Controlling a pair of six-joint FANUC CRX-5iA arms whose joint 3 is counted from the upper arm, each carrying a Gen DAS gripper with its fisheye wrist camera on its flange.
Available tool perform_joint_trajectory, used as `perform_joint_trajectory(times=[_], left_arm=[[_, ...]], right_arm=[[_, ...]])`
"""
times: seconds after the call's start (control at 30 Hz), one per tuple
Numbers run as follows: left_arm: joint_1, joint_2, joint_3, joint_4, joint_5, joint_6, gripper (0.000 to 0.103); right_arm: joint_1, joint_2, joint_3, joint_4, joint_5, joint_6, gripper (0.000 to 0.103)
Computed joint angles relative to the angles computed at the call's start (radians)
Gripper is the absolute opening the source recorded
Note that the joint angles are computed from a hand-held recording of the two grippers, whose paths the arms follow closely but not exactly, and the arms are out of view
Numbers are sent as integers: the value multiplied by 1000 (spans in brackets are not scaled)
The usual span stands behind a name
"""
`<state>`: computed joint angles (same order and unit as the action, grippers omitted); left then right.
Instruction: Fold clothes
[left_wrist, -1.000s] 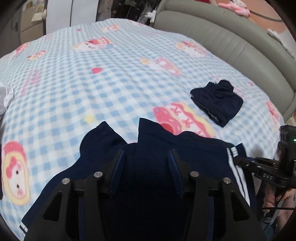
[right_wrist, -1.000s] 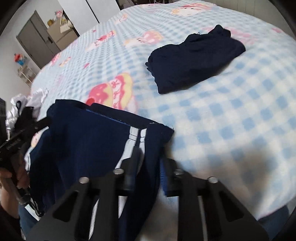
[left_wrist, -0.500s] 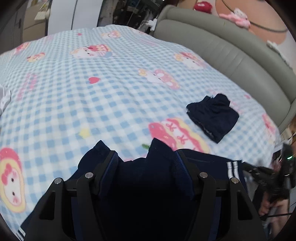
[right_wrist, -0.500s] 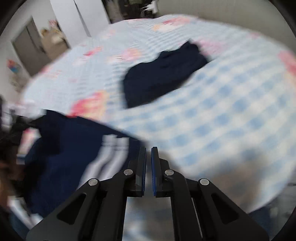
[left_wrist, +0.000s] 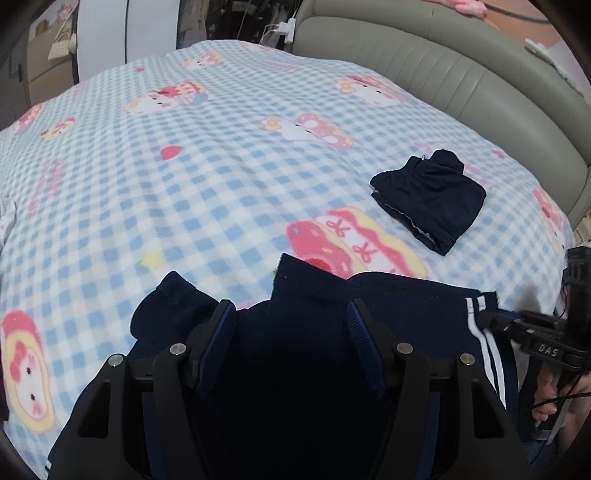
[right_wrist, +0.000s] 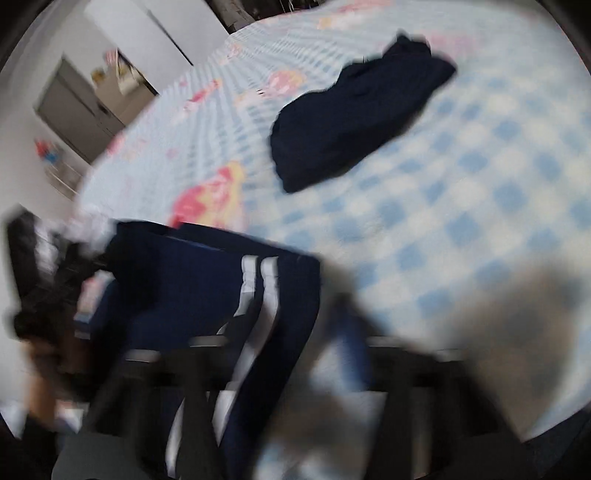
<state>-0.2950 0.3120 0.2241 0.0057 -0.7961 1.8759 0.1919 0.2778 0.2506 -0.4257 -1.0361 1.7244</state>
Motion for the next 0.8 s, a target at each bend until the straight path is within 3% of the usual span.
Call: perform_joint_trajectory(times=[0.03,0.07,0.13,0.23,0.37,0.4,0.47,0.53,0.6,0.63,0.67,0.7,0.73,0.8], left_arm=[[5,-10,-19,23,23,-19,63],[14,-26,-58,75,70,-67,50],[16,-38,-83,105,117,-118,41],[-4,12,18,-10,26,-30,41],[-19,32,71,-92,-41,64,50],[-18,21,58,-99,-32,82,55],[-12,0,28,-94,-6,94,74],[5,7,14,-45,-2,64,74],[14,32,28,-8,-27,30,58],[15,51,45,6,-50,12,32],[13,69,64,10,-73,1,20],[1,80,87,-15,-81,8,16],[-8,79,90,-30,-62,7,12],[-25,79,106,-65,-36,24,12]], right_arm=[[6,-12,-14,11,22,15,12],[1,-25,-23,5,41,32,9],[-7,-48,-55,27,89,15,6],[-6,-48,-99,127,135,-77,5],[-98,-24,-26,-72,52,-25,8],[-115,-25,-10,-126,30,9,13],[-149,0,42,-249,-59,64,56],[-167,31,86,-336,-140,96,80],[-108,44,81,-254,-124,59,84],[-71,37,64,-189,-91,44,74],[-33,23,38,-115,-48,33,44],[6,10,10,-38,-5,17,33],[17,-8,-15,-11,31,10,13],[7,-51,-58,-20,94,13,7]])
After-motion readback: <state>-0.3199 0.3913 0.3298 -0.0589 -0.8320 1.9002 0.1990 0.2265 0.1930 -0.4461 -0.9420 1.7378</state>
